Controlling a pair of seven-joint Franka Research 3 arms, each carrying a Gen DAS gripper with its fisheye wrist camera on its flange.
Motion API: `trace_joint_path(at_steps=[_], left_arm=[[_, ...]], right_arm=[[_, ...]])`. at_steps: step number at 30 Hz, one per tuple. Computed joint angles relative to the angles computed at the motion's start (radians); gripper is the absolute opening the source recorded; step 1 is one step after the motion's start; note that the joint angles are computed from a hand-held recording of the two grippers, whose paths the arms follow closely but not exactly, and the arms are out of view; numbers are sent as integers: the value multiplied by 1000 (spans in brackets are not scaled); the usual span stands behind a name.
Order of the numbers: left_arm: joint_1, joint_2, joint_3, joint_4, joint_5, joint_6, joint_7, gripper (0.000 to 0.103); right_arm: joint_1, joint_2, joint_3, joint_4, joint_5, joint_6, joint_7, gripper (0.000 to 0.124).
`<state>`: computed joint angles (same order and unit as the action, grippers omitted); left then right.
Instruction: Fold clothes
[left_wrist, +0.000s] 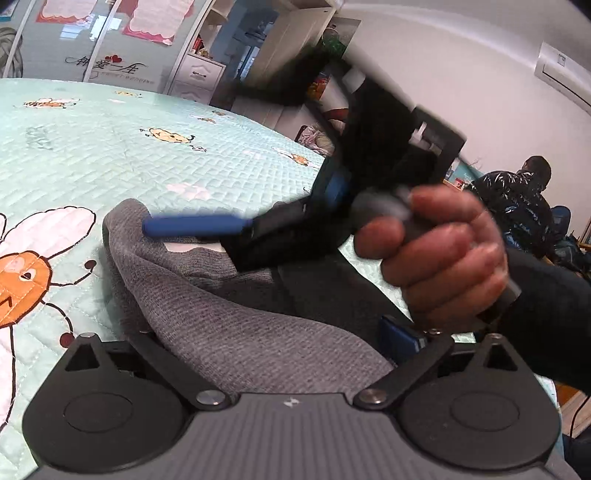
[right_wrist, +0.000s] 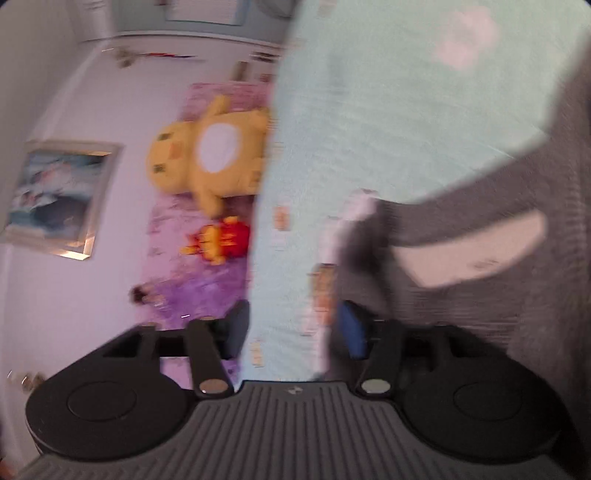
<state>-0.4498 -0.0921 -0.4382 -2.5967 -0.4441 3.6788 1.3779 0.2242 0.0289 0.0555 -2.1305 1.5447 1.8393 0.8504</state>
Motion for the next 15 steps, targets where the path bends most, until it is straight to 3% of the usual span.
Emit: trace_joint_path(at_steps=[1, 4, 5, 6, 8, 10, 12, 13, 15], left_arm=[[3, 2, -21, 14, -50, -9, 56, 102], [-5, 0, -44, 36, -131, -27, 156, 102], [-13, -5, -29, 29, -91, -25, 125, 102], [-16, -10, -14, 18, -46, -23, 94, 102], [-15, -21, 11, -3, 42, -18, 38, 102], [-8, -30, 32, -21, 129, -11, -16, 102], [12, -2, 45, -9, 188, -1, -43, 103], [15, 2, 38, -5, 179, -3, -35, 103], [16, 4, 17, 1, 133, -10, -2, 103]], right_arm=[[-1, 3, 0, 8, 13, -25, -6, 68], [24, 32, 19, 74, -94, 72, 69, 70], [31, 56, 24, 102, -140, 107, 91, 60], [37, 80, 28, 128, -184, 139, 115, 37], [24, 86, 29, 117, -151, 174, 135, 9], [15, 67, 30, 89, -103, 210, 125, 17], [12, 46, 34, 78, -77, 159, 91, 56], [14, 38, 35, 75, -67, 136, 76, 63], [31, 68, 41, 106, -119, 190, 112, 65]])
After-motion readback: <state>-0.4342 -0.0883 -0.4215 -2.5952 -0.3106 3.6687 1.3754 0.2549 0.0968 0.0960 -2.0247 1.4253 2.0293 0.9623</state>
